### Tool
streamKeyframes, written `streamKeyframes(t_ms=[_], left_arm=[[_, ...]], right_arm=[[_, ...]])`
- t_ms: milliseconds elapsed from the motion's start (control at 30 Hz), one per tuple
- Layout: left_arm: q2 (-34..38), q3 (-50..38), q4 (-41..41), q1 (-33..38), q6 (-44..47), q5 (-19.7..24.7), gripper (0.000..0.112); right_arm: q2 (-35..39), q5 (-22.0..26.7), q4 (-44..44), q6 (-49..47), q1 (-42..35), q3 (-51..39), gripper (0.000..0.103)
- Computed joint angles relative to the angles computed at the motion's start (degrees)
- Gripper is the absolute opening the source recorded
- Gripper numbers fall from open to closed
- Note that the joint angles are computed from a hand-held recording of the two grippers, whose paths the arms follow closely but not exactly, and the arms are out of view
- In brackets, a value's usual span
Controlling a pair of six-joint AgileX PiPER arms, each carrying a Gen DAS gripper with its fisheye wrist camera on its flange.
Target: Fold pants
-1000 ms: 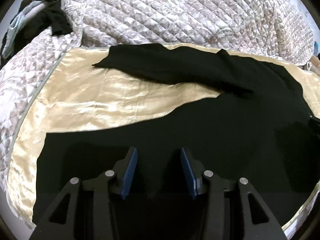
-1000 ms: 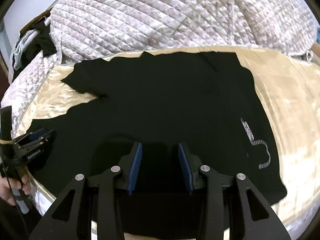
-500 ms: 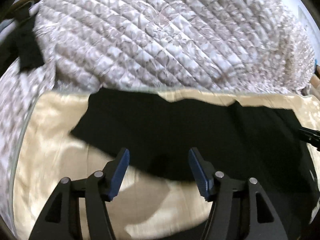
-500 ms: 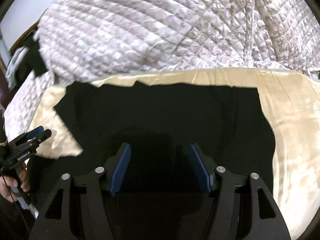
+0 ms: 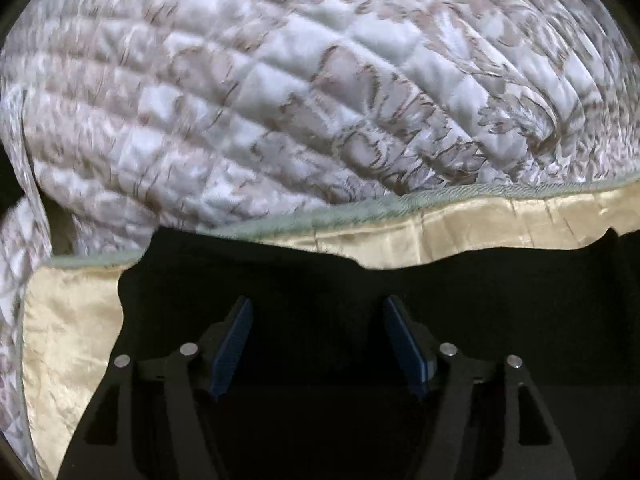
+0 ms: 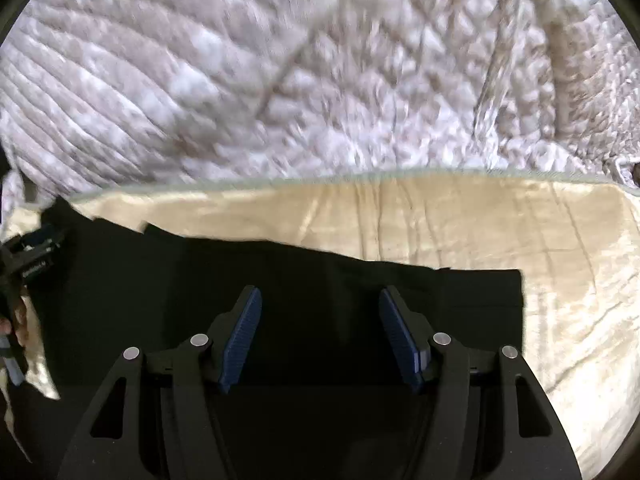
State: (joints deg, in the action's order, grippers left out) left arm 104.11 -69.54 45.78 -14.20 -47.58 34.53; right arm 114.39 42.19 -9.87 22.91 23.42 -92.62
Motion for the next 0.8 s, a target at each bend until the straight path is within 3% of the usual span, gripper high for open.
streamKeyframes(t_ms=[33, 100, 133, 167, 200, 233, 267, 400, 567, 700, 800], left_arm=[[0.10, 0.06, 0.56, -0.22, -0.95, 0.01, 0.067], [-0.38, 0.52, -1.53, -0.24, 0.94, -1.79, 0.035], [-0.13, 0.18, -1.47, -1.15, 1.43, -1.50, 0.024], [0.20, -0.18, -0.40, -2.19, 1.09, -0.53, 0.008], [0.47, -0.35, 1.12, -3.35, -0.02, 0.65, 0.005], [0.19, 0.10, 2.58, -4.11, -1.74, 1.03, 0.005], [-0.56, 0.64, 2.34, -4.10, -2.32, 0.73, 0.004], [-8.08, 5.22, 1.07, -3.08, -4.11, -0.62, 0.004], [-25.94, 14.59, -4.02, -3.11, -3.00, -1.81, 0.004], [-41.78, 21.44, -7.22, -6.16, -3.20, 1.70, 0.004], [-55.35, 27.39, -5.63, -14.76, -8.83, 10.40, 0.004]], right_arm=[[-0.07, -1.17, -1.29, 0.56, 0.30, 0.70, 0.062], [0.24, -1.28, -0.98, -0.07, 0.30, 0.43, 0.056], [0.03, -2.32, 0.38, -1.22, -0.03, 0.87, 0.043], [-0.14, -3.23, 2.18, -2.70, -0.35, 1.26, 0.037], [-0.14, -3.43, 2.32, -2.92, -0.31, 1.32, 0.029], [-0.56, -4.20, 2.55, -3.41, -0.11, 2.00, 0.013], [-1.04, -4.79, 3.03, -3.70, 0.07, 2.53, 0.010], [-3.70, -7.58, 2.56, -1.77, 0.61, 5.50, 0.007], [-13.57, -11.82, 5.04, -1.66, 1.13, 13.93, 0.007], [-25.72, -14.36, -1.26, 7.55, 6.03, 22.76, 0.000], [-36.69, -14.92, -11.17, 20.23, 12.03, 31.50, 0.000]])
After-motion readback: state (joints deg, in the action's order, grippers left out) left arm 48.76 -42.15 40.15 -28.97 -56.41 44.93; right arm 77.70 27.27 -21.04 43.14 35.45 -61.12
